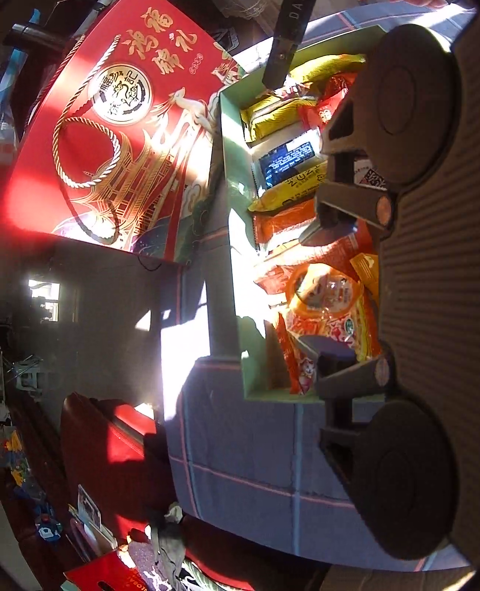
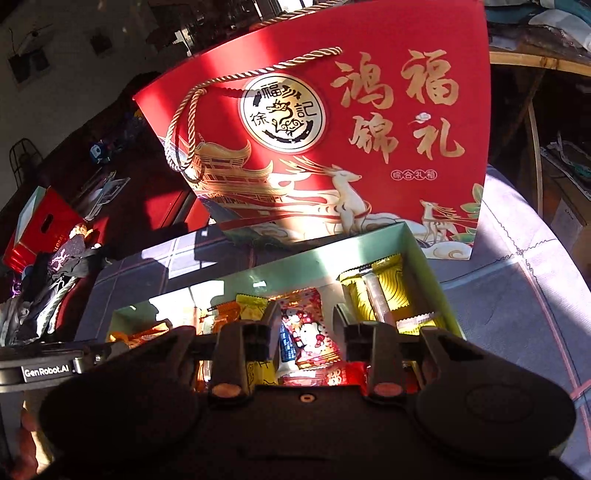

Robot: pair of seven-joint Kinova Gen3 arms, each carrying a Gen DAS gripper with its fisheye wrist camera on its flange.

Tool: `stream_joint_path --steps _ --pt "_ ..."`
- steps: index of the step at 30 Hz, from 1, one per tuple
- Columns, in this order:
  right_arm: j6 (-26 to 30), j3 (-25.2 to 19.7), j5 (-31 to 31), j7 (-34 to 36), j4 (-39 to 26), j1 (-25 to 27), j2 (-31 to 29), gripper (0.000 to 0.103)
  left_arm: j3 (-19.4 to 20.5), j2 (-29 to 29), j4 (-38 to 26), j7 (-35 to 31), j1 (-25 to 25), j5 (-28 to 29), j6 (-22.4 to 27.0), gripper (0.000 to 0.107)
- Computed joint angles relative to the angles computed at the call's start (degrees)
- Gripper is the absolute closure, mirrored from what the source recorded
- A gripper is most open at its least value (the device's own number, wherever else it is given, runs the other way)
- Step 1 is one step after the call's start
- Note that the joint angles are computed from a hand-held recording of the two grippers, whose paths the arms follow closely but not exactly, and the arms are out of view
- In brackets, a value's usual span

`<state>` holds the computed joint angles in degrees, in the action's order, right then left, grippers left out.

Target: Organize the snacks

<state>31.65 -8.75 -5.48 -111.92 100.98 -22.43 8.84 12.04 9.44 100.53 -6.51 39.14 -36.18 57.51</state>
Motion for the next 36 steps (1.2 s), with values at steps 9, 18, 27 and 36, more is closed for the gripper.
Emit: stream_joint_path --steps 9,18,27,36 --pt "-0.9 0.4 5.1 -5.4 3.5 -1.7 -3.4 0.006 1.1 -0.3 1.0 3.7 2.4 -0.5 2.1 0.012" --pt "3.4 -1.5 4.7 -6.4 5.1 -2.1 -8.0 0.0 3.9 -3.2 2.3 7.6 4.6 -0.1 5.3 0.006" --pt "8.2 -3.7 4.5 -7.9 6.5 -2.5 -14.4 0.0 8.4 -5.4 1.3 13.5 8.6 -2.5 13.4 0.005" --pt "12.8 -6.7 4.4 -10.5 8.5 -2.6 -20.1 0.0 11.7 -5.8 1.7 19.1 12.9 -2.9 17.6 0.005"
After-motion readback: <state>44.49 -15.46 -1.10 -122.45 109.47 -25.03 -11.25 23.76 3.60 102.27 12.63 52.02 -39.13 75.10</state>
